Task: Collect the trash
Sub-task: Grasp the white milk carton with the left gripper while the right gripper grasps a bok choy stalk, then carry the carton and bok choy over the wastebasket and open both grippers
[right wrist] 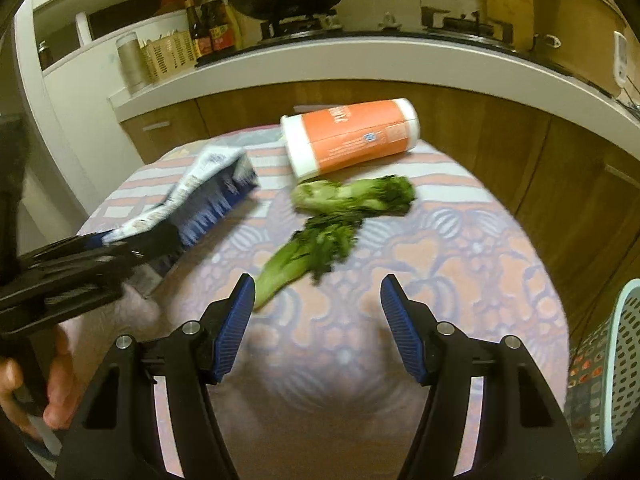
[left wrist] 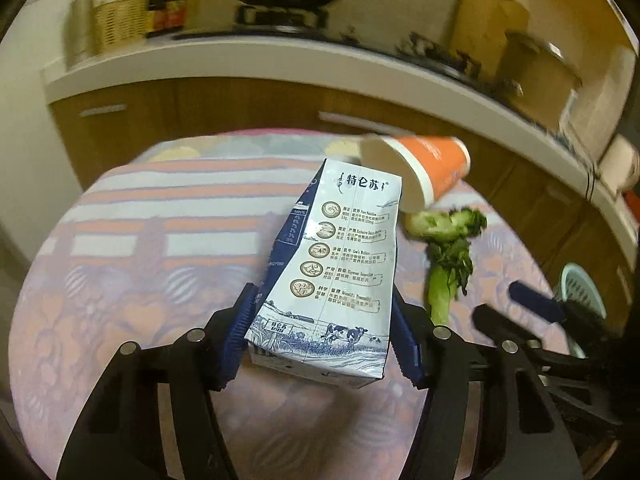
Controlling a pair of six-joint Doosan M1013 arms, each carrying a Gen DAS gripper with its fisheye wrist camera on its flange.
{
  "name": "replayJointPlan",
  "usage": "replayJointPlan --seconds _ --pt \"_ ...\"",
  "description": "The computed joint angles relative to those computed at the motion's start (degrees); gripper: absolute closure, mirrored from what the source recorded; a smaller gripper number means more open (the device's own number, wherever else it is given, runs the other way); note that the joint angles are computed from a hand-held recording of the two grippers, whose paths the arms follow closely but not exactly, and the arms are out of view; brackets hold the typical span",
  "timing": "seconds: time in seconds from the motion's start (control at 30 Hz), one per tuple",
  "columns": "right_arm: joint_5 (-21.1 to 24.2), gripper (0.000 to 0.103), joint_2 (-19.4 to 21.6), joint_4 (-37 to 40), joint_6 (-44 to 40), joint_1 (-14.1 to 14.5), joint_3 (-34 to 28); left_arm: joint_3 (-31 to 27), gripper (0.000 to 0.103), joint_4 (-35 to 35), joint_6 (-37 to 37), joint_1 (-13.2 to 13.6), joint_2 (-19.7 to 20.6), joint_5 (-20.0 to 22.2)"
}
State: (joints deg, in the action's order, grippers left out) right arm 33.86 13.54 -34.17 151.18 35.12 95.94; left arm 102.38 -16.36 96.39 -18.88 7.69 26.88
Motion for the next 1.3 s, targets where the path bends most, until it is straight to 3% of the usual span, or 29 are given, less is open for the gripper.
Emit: replayJointPlan --seconds 0.1,0.2,0.33,0.43,0.53,0.6,0.7,1.07,1.17,1.3 --pt "2.1 0.041 1.7 3.6 -2.2 0.1 -2.3 1.8 0.044 2.0 -4.3 0.6 -1.1 -2.9" --pt "4.9 0.041 3.7 6.5 -2.9 0.0 -4.6 2.9 0.044 -3.5 -1.4 1.9 -1.5 -4.9" --pt "7.9 0.042 5.5 3.9 -1.0 0.8 -6.9 3.1 0.044 -8.2 1.2 2.8 -1.2 -5.4" --pt "13.7 0.044 7.6 0.7 0.0 1.9 -9.8 3.1 0.044 -11.1 4.1 3.0 -1.0 -4.9" --pt "14.5 0.059 8.1 -0.5 0.3 2.2 -10.5 3.4 0.044 -12.0 5.2 3.1 -1.1 -5.0" --pt "14.6 0.076 8.0 -1.1 0.2 2.6 -10.4 3.5 0.044 -11.8 5.0 2.9 -1.2 -5.3" --pt "14.0 0.085 7.7 -0.7 -0.2 2.7 -10.1 3.6 0.044 -11.5 4.9 2.8 -1.5 -5.5" --pt "8.5 0.086 0.6 -4.2 4.4 2.1 -2.1 4.7 0.044 -15.5 10.8 0.1 -4.1 -6.1" --pt "5.8 0.086 -2.7 -7.8 7.6 2.2 1.6 5.0 0.044 -20.4 15.1 -0.8 -4.4 -5.0" --pt "6.7 0.086 -6.2 -14.0 12.2 2.9 5.0 5.3 0.044 -21.7 17.6 -3.5 -5.0 -5.1"
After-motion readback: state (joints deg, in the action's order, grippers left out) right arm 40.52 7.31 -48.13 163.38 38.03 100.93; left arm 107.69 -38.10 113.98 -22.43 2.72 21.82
